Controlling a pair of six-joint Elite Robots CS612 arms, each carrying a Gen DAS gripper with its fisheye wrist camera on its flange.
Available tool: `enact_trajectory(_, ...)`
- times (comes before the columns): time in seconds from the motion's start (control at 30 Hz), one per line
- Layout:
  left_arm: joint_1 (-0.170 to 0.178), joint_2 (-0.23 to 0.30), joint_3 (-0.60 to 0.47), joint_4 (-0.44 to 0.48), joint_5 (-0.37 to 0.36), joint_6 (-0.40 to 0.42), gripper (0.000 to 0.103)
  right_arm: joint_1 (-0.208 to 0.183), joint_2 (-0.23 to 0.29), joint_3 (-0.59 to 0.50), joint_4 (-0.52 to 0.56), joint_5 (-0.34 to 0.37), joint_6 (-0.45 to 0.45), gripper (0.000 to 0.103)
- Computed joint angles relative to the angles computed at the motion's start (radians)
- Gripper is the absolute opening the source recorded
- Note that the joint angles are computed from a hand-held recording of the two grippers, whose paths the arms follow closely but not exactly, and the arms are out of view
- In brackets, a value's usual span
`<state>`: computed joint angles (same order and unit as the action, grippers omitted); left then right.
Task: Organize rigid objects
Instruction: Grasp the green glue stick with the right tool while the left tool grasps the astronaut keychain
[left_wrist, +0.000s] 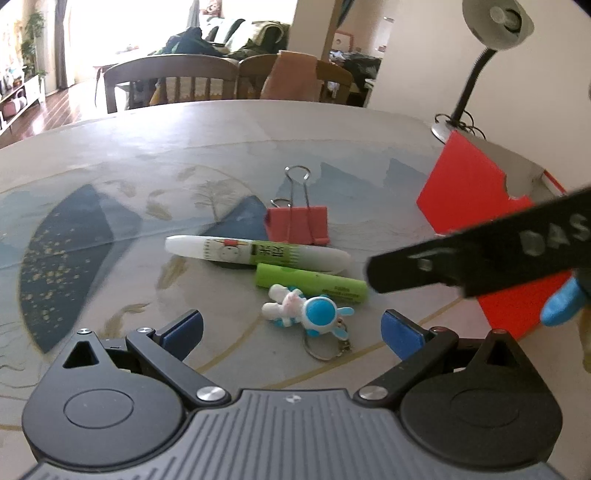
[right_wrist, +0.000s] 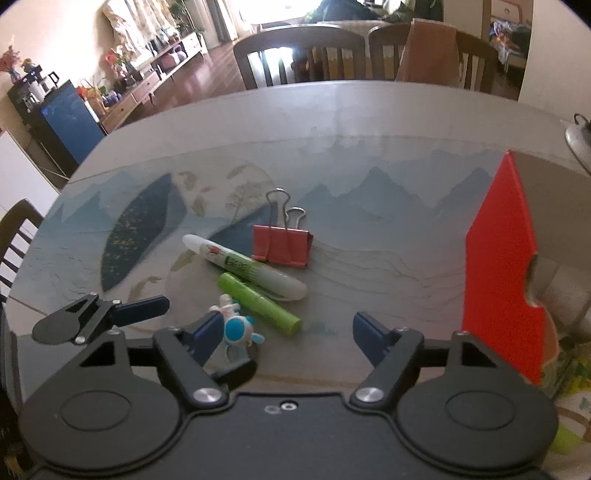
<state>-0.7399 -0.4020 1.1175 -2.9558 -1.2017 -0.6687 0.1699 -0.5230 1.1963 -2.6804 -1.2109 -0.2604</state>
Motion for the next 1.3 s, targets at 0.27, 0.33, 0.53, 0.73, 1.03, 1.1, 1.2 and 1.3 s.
enact_trajectory(0.27, -0.005, 0.03, -0.04, 0.004, 0.027, 0.061, 0.102, 0.006, 0.04, -0.07, 0.093, -0.017, -0.053, 0.064)
enact_trajectory(0.33, -0.005, 0.034, -0.046, 0.006, 0.033, 0.07, 0.102, 0.006, 0.044, -0.077, 0.106, -0.016, -0.059, 0.061)
enact_trajectory(0.53, -0.002, 0.041, -0.06, 0.014, 0.023, 0.082, 0.086, 0.01, 0.053, -0.098, 0.131, -0.014, -0.086, 0.053)
enact_trajectory(0.73, -0.002, 0.042, -0.059, -0.003, 0.015, 0.115, 0.072, 0.017, 0.062, -0.117, 0.159, -0.018, -0.113, 0.047)
enact_trajectory(1.03, -0.006, 0.022, -0.019, -0.005, 0.039, 0.117, 0.06, 0.026, 0.066, -0.125, 0.172, -0.001, -0.147, 0.038)
enact_trajectory(1.1, -0.007, 0.015, -0.006, -0.008, 0.039, 0.102, 0.06, 0.029, 0.066, -0.122, 0.17, 0.001, -0.153, 0.036)
enact_trajectory(1.2, -0.008, 0.003, 0.019, -0.016, 0.038, 0.083, 0.06, 0.035, 0.064, -0.111, 0.143, -0.012, -0.152, 0.03)
enact_trajectory(1.3, -0.012, -0.012, 0.05, -0.021, 0.047, 0.059, 0.06, 0.043, 0.058, -0.09, 0.1, -0.039, -0.176, 0.028)
